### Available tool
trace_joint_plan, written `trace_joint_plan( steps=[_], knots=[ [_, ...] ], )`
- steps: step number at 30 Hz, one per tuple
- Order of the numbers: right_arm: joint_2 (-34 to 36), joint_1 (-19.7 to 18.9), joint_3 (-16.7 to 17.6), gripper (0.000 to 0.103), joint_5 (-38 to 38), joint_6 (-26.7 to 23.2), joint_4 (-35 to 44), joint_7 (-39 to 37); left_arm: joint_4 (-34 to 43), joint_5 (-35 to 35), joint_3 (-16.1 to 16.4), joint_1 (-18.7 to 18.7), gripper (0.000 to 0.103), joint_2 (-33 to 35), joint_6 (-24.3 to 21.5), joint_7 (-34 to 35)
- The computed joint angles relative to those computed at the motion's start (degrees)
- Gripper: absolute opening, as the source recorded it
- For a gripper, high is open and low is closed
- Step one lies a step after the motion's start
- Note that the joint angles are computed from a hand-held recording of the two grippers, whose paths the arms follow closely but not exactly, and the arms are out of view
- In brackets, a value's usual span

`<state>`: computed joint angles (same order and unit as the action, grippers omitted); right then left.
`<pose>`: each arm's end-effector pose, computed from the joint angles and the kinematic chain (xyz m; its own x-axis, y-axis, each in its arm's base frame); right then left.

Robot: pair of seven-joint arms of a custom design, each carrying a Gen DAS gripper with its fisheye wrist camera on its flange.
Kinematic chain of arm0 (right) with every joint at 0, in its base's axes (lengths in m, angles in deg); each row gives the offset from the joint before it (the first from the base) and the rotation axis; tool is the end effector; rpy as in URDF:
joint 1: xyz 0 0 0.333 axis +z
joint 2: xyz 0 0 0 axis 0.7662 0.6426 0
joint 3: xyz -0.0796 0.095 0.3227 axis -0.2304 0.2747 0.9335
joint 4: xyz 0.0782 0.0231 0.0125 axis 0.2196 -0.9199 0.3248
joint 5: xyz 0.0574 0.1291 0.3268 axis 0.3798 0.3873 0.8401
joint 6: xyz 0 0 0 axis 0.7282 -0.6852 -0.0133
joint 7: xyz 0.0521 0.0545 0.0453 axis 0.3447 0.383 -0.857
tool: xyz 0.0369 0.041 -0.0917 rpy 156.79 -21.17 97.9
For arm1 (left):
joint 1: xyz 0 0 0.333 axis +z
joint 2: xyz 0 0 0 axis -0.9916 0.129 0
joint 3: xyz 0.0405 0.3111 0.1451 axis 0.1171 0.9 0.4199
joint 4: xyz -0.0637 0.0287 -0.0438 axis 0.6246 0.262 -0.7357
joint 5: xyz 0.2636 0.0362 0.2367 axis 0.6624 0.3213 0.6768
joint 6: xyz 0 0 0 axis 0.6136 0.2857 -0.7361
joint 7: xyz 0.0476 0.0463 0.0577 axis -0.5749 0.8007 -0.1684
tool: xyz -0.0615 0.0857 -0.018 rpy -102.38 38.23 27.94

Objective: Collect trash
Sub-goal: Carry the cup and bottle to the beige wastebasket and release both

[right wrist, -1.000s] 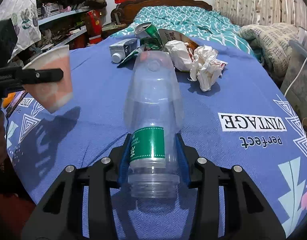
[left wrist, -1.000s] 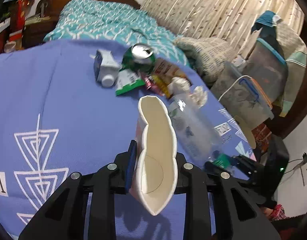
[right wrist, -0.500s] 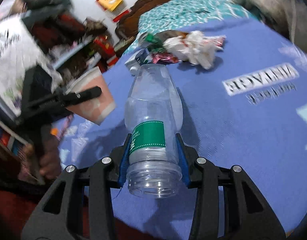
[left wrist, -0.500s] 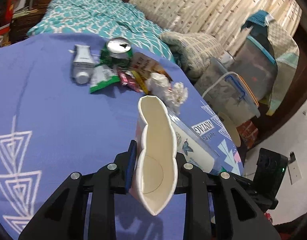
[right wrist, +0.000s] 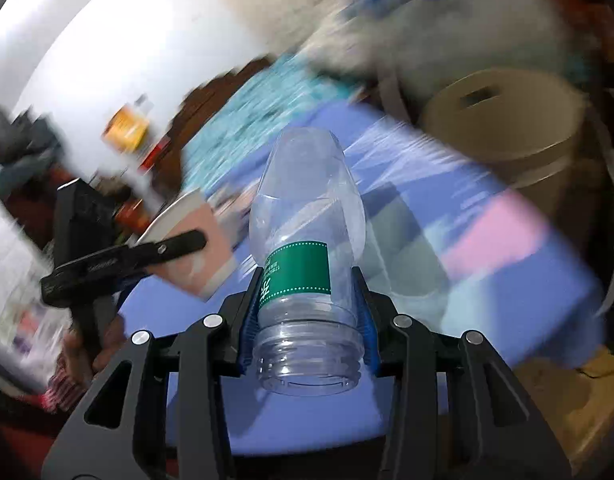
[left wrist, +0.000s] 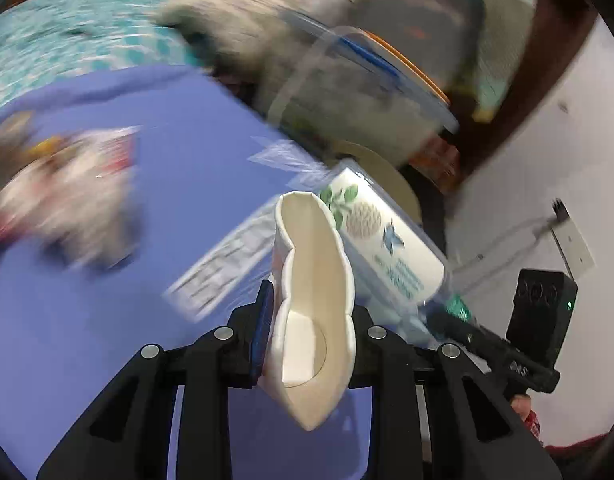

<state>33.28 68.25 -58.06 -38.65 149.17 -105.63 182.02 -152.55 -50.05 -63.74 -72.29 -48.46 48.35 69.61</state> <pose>0.4668 0.2172 0.3963 -0.0351 -0.7838 -0.6200 -0.6415 0.4934 -0.5874 0.6227 -0.0106 0.4547 -0.5843 -0.6903 0.4267 -0.7763 0.3221 -0.5419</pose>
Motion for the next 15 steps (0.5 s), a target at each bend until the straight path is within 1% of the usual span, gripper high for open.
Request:
trace_joint_plan(
  steps=[2,4,5,7,8,9,10,11,12,14,15],
  knots=[
    [-1.67,3.81,-4.04,0.043,11.26,-2.75,-0.50,-7.21,6.33,2.80,-1.66,-2.75,0.026,4.17,-1.89,-2.65],
    [-1.94,6.13,-6.92,0.043,20.92,-5.61,0.44,-13.56,12.35,5.96,-3.17,-5.40,0.027,8.12,-2.81,-5.38],
    [-1.53,6.07,-7.74,0.043,23.80,-6.83,1.25,-15.01,17.02,8.72,-4.40,-7.26,0.028,11.34,-2.79,-7.88],
    [-0.73,4.69,-8.32,0.043,25.84,-8.19,2.21,-15.80,23.40,12.40,-5.07,-10.38,0.030,15.83,-2.90,-10.97],
    [-0.27,4.93,-8.95,0.043,27.47,-8.63,2.74,-16.91,27.77,15.37,-5.23,-12.64,0.033,18.95,-2.60,-13.47],
    [0.32,5.49,-9.99,0.043,29.33,-9.46,3.72,-18.60,30.32,17.37,-5.47,-13.94,0.036,20.79,-2.13,-15.30],
    [1.00,6.72,-11.47,0.044,31.69,-10.68,5.02,-20.84,33.76,20.05,-5.37,-15.78,0.037,23.25,-1.85,-17.56],
    [1.86,8.73,-13.37,0.044,34.69,-11.89,6.57,-23.17,36.96,22.58,-5.24,-17.33,0.043,25.57,-1.95,-19.40],
    [2.57,9.30,-14.09,0.046,35.95,-12.56,7.54,-23.92,39.17,24.55,-5.22,-18.25,0.061,27.12,-2.14,-20.85],
    [3.99,8.10,-13.18,0.054,35.58,-12.86,9.06,-22.82,41.32,29.04,-4.11,-20.68,0.083,29.09,0.55,-24.36],
    [3.95,7.07,-12.78,0.061,33.47,-11.85,8.16,-21.12,40.88,30.53,-3.93,-21.30,0.083,29.25,3.09,-25.36]
  ],
)
